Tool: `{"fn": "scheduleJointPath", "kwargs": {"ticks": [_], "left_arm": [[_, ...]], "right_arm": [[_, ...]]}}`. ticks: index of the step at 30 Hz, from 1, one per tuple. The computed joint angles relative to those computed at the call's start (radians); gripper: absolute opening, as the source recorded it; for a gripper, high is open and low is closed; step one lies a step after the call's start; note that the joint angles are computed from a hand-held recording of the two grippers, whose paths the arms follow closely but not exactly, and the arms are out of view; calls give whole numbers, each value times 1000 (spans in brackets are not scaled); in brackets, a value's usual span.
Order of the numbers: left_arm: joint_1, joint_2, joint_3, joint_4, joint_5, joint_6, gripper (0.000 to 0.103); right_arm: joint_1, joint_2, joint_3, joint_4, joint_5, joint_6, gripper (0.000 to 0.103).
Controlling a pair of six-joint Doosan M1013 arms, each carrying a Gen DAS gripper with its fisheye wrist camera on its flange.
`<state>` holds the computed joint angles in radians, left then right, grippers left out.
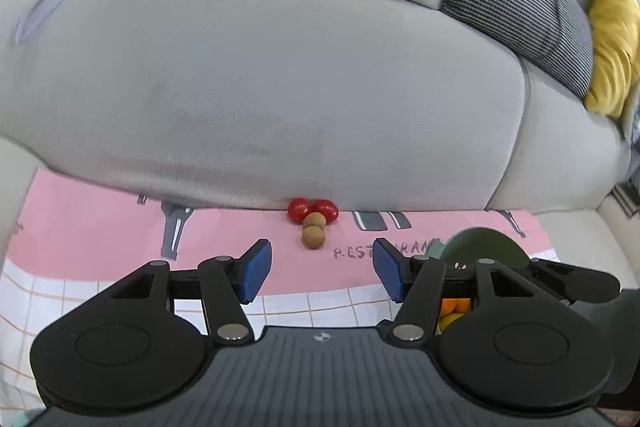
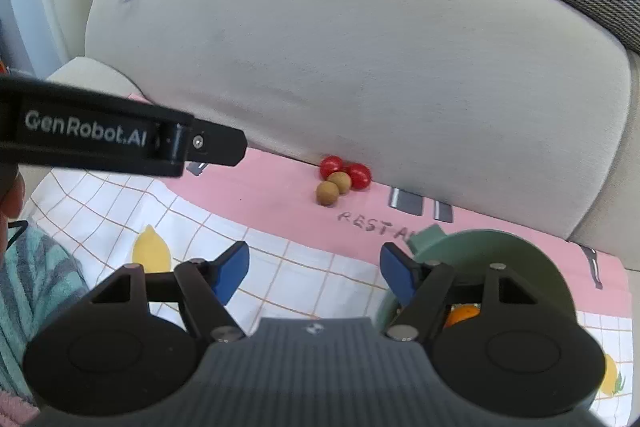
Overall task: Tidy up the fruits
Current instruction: 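Lift both open tools away and move toward the brown kiwis, then close the right tool on one kiwi while the left tool approaches the other kiwi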
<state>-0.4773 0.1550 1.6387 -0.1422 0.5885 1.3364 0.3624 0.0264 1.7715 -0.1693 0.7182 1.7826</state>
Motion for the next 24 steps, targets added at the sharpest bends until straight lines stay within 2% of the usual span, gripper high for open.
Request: {"fn": "scheduleJointPath", "kwargs": {"ticks": [9,13,24], "left_arm": [[35,33,-6,-21,28,-5,68],[39,49,-10,-11,34,6,68],[38,90,-21,24,21,45,66]], "right_arm": [[6,51,-30,-2,-1,-27,60],[-2,75,-44,0,3,-35,52],[-40,128,-74,-4,1,-62,37]]}}
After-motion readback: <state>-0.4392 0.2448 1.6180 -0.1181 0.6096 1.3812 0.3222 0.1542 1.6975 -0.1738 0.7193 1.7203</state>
